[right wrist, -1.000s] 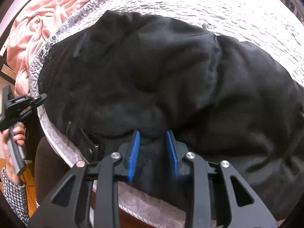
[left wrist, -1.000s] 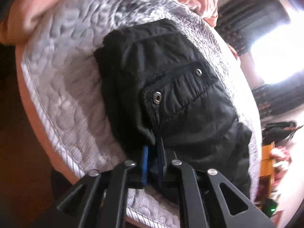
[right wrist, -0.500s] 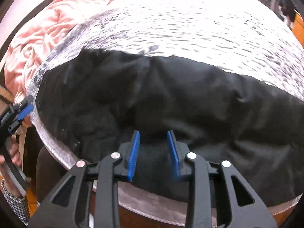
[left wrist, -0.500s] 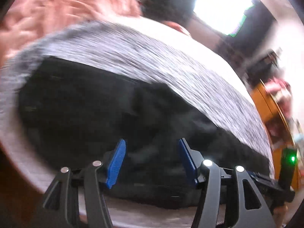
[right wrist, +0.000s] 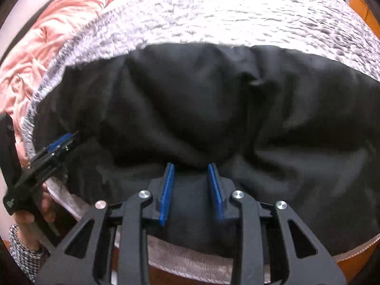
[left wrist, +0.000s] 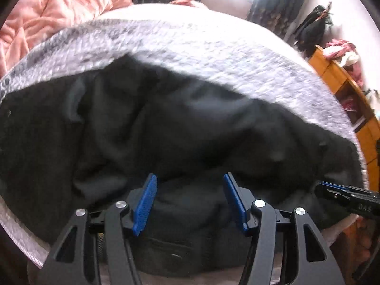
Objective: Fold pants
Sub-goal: 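Open the left tool and release the pants onto the bed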
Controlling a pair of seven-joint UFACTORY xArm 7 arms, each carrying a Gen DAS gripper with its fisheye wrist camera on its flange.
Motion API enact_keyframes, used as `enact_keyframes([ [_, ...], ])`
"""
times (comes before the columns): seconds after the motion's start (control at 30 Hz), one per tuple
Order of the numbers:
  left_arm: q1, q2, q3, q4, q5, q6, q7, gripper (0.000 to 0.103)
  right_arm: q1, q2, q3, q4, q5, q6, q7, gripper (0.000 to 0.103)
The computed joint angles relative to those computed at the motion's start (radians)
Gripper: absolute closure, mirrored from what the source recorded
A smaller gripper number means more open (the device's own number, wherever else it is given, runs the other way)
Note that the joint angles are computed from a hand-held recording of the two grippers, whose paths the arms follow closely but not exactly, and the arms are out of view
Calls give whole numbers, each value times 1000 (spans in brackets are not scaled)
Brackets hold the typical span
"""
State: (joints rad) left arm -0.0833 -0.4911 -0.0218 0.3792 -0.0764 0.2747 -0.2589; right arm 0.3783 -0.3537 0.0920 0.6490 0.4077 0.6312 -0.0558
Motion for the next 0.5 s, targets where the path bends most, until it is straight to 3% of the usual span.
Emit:
enact_keyframes([
  [0.17, -134, 10, -10, 49, -57, 16, 34, 41, -97, -155, -42, -58, -84, 83, 55, 72],
  [0.27, -189, 61, -34, 87, -83, 12, 35, 41, -175, -266, -118, -104, -114, 180, 53, 71],
  [0.5, -255, 200, -103, 156, -91, -17, 15, 41, -411, -447, -277, -181, -190, 366, 0, 66],
])
